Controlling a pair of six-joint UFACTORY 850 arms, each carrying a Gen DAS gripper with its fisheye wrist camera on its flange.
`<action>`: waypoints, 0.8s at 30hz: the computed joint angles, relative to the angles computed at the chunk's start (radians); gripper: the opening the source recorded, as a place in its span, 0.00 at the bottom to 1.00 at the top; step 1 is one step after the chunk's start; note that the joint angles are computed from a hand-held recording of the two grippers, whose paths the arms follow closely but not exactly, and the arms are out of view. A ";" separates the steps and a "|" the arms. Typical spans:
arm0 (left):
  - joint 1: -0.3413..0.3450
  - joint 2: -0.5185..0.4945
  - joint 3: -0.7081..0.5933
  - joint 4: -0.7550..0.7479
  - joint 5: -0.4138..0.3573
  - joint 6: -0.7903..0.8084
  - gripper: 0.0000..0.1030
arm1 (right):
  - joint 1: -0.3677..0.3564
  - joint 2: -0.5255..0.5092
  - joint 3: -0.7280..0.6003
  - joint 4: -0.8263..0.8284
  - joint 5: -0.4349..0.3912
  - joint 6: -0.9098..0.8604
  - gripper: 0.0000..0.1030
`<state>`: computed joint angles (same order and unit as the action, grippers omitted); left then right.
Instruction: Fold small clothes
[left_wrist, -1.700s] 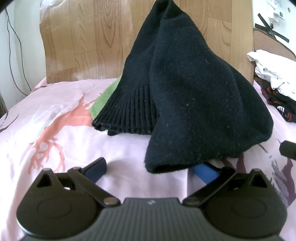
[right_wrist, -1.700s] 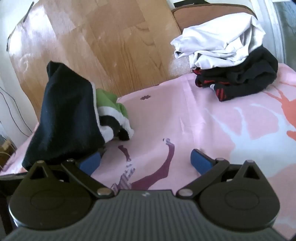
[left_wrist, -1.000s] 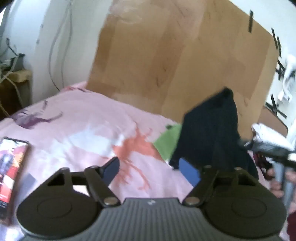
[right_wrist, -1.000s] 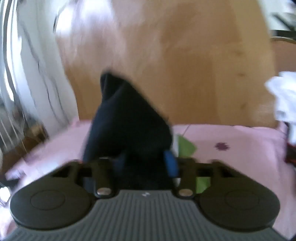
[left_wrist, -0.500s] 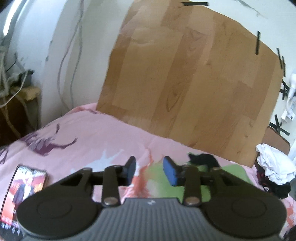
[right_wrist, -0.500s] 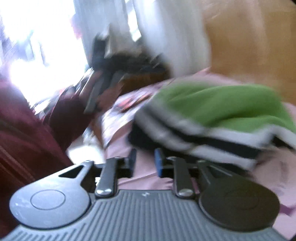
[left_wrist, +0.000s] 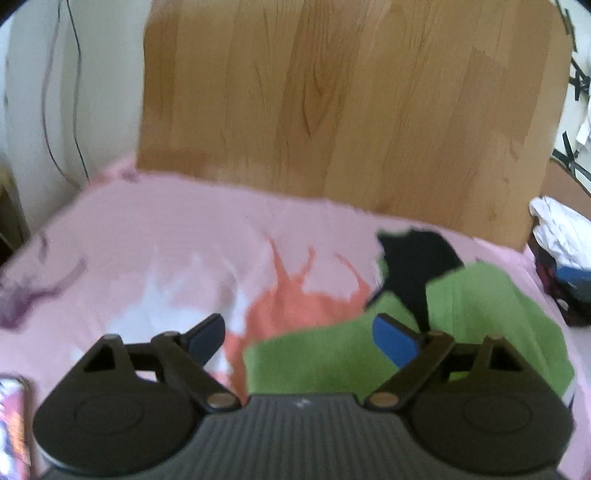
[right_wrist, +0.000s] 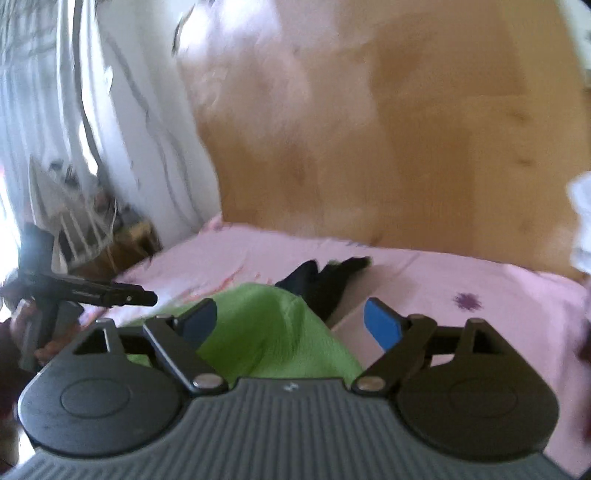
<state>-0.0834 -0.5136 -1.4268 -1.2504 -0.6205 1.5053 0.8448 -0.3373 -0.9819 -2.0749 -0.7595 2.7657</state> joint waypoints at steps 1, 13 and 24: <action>-0.002 -0.003 0.002 0.034 -0.011 -0.023 0.77 | -0.004 -0.045 -0.063 0.033 0.049 -0.058 0.86; 0.035 0.157 0.164 -0.258 -0.018 0.252 0.09 | 0.346 -0.017 -0.091 0.169 -0.189 -0.088 0.15; 0.041 0.243 0.258 -0.334 -0.038 0.236 0.41 | 0.568 -0.342 -0.489 0.049 -0.068 0.123 0.07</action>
<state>-0.0420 -0.2705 -1.1684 -1.5848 -0.6587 1.7409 1.4124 -0.6796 -1.4705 -2.0263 -0.8272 2.8882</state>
